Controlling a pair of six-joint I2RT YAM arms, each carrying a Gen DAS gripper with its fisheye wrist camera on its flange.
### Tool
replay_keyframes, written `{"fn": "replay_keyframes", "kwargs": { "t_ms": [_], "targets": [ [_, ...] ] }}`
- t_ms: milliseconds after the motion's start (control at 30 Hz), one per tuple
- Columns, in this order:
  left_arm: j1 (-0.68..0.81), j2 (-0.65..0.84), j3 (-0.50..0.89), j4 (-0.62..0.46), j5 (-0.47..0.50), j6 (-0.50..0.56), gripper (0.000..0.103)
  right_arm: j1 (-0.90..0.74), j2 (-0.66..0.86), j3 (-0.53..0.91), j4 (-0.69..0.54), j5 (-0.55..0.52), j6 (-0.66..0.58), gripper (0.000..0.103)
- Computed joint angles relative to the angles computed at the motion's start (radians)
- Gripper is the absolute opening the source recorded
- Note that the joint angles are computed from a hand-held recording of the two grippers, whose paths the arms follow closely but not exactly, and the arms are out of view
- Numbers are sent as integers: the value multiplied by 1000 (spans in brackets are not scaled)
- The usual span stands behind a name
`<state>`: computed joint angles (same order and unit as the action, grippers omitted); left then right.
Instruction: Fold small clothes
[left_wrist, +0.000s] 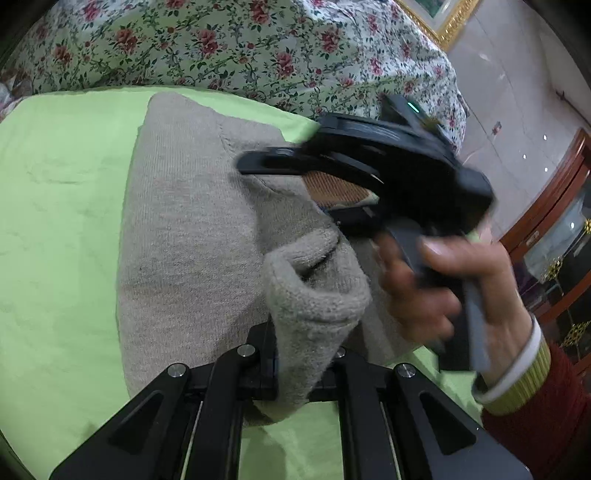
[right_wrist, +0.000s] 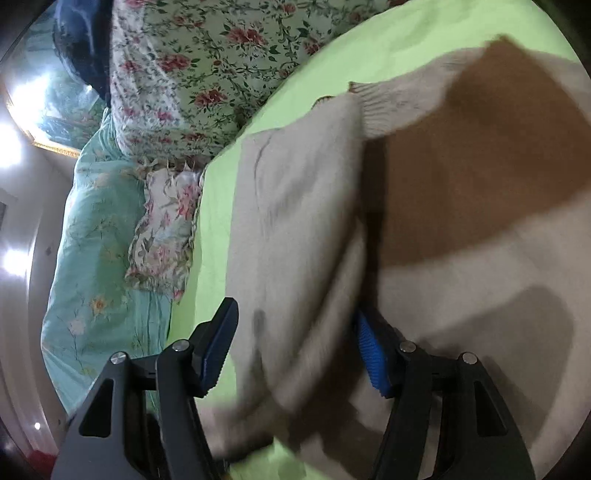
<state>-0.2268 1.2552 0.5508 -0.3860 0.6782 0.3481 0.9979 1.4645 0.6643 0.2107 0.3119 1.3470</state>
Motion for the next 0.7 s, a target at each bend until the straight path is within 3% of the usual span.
{"fn": "replay_keyframes", "kwargs": {
  "t_ms": [67, 100, 267, 400, 567, 700],
  "targets": [
    [-6, -23, -7, -4, -17, 12, 7, -41, 28, 49, -48, -10, -38, 24],
    [-8, -37, -4, -14, -16, 12, 7, -52, 19, 55, -54, -13, -51, 18],
    [-128, -140, 32, -73, 17, -58, 7, 63, -166, 116, -290, 184, -176, 17],
    [-334, -129, 13, 39, -40, -209, 9, 144, -327, 141, -603, 317, -123, 17],
    [-547, 102, 17, 236, -142, -365, 9, 113, -459, -6, -769, 257, 20, 17],
    [-637, 137, 3, 314, -205, -422, 10, 136, -531, -91, -797, 280, 89, 17]
  ]
}}
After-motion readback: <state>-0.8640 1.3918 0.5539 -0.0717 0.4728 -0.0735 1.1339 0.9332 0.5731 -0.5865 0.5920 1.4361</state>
